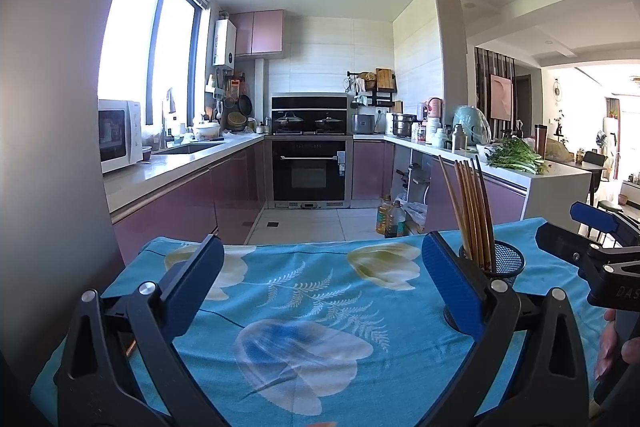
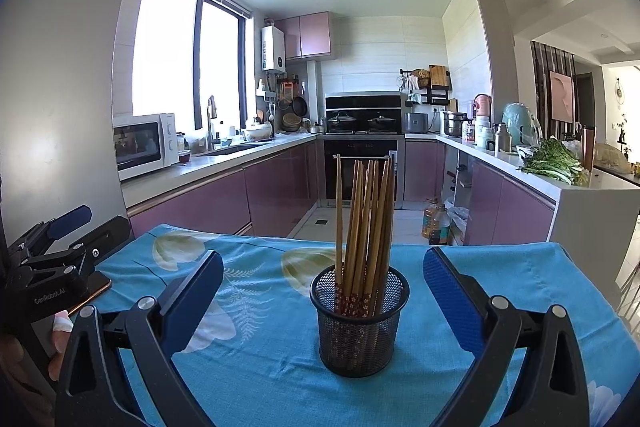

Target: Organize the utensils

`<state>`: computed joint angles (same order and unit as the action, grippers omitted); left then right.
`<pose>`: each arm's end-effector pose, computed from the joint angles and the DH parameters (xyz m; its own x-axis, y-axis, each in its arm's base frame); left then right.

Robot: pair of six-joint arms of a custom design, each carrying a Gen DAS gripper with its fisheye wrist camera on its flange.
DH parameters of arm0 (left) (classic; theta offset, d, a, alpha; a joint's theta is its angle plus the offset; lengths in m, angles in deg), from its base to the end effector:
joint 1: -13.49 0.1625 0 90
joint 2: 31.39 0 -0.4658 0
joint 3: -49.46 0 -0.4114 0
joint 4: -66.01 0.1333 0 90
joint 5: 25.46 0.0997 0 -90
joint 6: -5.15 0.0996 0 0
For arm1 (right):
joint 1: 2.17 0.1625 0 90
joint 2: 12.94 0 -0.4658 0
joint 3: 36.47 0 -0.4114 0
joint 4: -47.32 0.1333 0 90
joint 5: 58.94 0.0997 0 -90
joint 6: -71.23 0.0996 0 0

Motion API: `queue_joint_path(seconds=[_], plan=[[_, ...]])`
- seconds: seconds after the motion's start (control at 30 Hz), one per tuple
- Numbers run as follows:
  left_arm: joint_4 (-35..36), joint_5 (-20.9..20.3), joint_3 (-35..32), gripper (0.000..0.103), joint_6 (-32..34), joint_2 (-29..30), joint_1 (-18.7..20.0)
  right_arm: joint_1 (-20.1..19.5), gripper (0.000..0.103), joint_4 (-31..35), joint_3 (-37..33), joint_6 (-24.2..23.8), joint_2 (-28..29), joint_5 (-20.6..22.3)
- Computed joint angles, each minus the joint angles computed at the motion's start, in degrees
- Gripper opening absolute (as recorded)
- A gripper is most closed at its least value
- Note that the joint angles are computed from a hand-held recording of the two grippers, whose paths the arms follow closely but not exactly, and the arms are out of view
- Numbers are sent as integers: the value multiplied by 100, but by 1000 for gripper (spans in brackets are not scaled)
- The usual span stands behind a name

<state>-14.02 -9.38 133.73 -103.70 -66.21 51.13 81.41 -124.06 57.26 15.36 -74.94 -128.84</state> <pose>-0.4337 -0.6237 0.0441 -0.6475 -0.3864 -0.6568 0.6498 0.1702 -0.7408 0.0877 -0.7187 0.3728 -0.6000 -0.6197 0.5060 -0.7561 0.2325 -0.6118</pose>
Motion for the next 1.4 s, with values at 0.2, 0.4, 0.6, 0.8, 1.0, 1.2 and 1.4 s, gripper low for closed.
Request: queue_joint_path(seconds=[0.2,0.4,0.6,0.8,1.0,1.2,1.4], plan=[[-95,7,2,97,89,12,1,3,97,-49,5,36,7,-8],[-44,-6,-8,97,64,2,-4,2,97,-45,7,37,11,-14],[-57,-4,4,97,58,-4,-5,15,97,-24,-15,46,24,-19],[-86,-12,9,97,94,-6,-4,13,97,-33,-14,54,22,-16],[-84,-12,15,97,90,-10,-2,10,97,-1,-60,73,49,-14],[-85,-2,18,97,77,-11,-3,1,97,3,-67,71,51,8],[-49,-6,19,97,43,-18,-2,3,97,20,-68,60,48,-9]])
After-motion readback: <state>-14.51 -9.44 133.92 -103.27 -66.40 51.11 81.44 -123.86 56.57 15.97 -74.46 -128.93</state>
